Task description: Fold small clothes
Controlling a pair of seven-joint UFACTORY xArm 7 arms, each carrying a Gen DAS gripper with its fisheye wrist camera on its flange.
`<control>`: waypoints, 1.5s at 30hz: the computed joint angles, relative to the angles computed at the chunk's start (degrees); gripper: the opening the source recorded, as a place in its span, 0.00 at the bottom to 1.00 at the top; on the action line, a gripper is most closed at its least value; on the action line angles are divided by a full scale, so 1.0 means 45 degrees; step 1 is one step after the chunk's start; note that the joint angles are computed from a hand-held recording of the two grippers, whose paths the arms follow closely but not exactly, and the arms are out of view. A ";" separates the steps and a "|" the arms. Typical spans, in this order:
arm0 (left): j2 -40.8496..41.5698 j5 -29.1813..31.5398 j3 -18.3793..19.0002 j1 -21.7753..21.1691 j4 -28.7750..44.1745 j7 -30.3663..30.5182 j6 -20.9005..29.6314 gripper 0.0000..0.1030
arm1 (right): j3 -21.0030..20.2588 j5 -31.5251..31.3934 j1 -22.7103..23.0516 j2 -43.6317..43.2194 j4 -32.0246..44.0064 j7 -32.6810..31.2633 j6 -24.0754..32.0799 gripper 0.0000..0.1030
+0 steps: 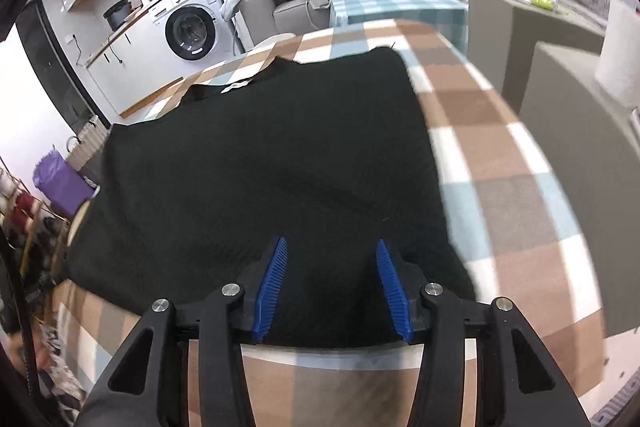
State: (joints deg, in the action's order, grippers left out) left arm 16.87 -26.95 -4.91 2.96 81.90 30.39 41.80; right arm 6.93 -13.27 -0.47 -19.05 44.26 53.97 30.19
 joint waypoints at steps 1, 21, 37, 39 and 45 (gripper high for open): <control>-0.0114 -0.0617 -0.0119 0.0268 -0.0072 0.0186 0.0468 0.20 | -0.0025 0.0101 0.0058 0.0058 -0.0019 -0.0003 -0.0173 0.47; 0.1478 -0.2340 -0.1129 -0.0846 0.0924 -0.1428 -0.2606 0.12 | -0.0095 0.0668 0.1289 0.2835 0.2039 -0.1085 -0.1548 0.54; -0.0132 -0.3015 -0.1012 -0.0295 -0.0739 -0.0134 -0.2873 0.11 | -0.0686 0.0078 0.2179 0.5567 0.4826 -0.0671 -0.1448 0.54; -0.0042 -0.2981 -0.0931 -0.0365 -0.0707 -0.0207 -0.2830 0.11 | -0.0808 -0.0013 0.2324 0.6169 0.5680 -0.0847 -0.0801 0.54; 0.0174 -0.3747 -0.1086 -0.0088 -0.0372 0.0148 -0.2537 0.11 | -0.1261 -0.1199 0.3035 0.7568 0.7776 -0.0882 0.1457 0.56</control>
